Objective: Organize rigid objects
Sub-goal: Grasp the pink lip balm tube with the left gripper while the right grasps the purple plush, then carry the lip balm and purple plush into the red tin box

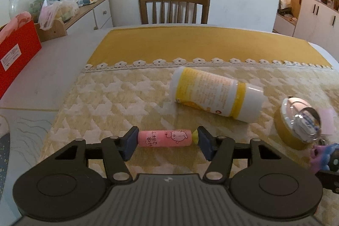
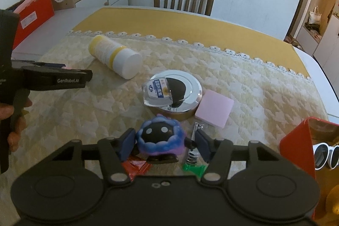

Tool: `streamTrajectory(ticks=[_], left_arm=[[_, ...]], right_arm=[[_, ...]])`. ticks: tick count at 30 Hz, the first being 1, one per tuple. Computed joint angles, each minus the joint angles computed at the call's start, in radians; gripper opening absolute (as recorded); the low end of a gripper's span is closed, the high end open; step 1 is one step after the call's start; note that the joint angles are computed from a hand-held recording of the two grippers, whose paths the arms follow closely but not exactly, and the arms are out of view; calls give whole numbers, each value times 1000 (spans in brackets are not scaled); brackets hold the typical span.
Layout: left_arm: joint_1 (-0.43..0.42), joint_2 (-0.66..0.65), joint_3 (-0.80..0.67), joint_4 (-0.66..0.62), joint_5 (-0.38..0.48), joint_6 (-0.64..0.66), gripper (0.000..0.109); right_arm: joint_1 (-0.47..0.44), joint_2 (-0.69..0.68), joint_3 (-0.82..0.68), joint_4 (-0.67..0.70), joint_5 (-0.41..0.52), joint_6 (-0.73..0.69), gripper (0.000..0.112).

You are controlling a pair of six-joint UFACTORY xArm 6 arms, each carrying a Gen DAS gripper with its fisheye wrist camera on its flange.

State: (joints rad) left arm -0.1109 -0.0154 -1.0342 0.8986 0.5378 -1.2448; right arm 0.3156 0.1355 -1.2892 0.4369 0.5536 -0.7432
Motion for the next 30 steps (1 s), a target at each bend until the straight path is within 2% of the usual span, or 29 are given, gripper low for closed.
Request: streamTrajectory(ticks=[6,17,30], left_arm=[[-25,-39,15,-22,-3,21,59],[-106,-107,-15,-114,42,104,59],[-244,-110,-125,-190,95,200,59]], right_arm=[[-16,-29,19,23,12,9,61],[-68,-114,33,106,66,-11,61],[-198,-195,18,232,171,-111,61]])
